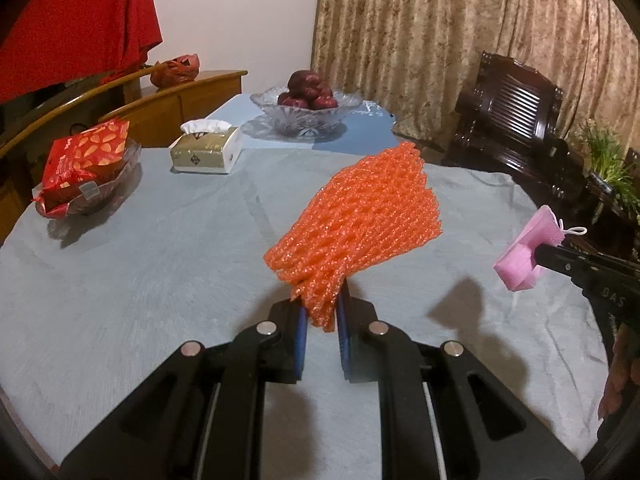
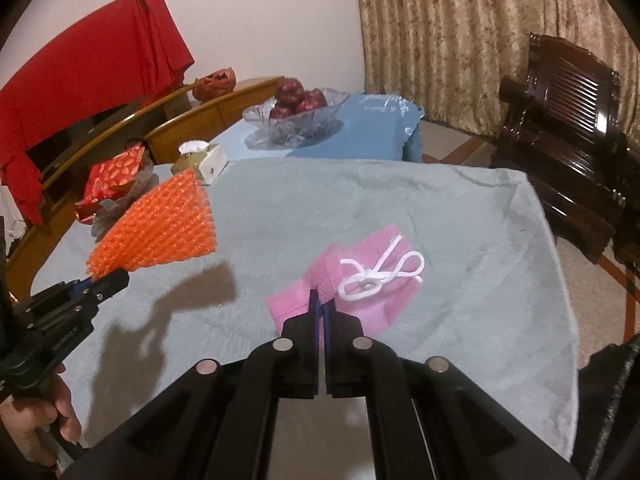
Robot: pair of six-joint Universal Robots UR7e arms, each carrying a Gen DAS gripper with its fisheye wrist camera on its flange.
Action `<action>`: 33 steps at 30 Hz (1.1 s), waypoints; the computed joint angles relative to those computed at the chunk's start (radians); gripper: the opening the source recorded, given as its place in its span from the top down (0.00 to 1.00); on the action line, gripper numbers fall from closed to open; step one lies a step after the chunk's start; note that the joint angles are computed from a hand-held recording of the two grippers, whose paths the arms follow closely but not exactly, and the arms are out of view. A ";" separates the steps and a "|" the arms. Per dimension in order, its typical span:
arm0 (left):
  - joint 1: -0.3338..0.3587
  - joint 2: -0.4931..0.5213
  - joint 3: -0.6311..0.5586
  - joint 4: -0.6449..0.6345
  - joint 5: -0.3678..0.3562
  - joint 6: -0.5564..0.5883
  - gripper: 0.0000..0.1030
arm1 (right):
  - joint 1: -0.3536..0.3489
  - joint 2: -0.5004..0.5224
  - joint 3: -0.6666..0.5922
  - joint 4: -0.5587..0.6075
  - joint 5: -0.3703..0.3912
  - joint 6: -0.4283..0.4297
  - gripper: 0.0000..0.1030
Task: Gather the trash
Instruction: 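Grasp the pink face mask with the right gripper while the left gripper holds the net, then carry the foam net and pink mask over the bin and open both grippers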
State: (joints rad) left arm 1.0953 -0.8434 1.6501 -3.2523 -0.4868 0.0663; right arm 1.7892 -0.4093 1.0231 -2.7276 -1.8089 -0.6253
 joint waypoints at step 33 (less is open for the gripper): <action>-0.265 0.343 -0.265 0.202 -0.048 -0.166 0.88 | -0.207 -0.489 0.396 -0.186 -0.028 -0.095 0.98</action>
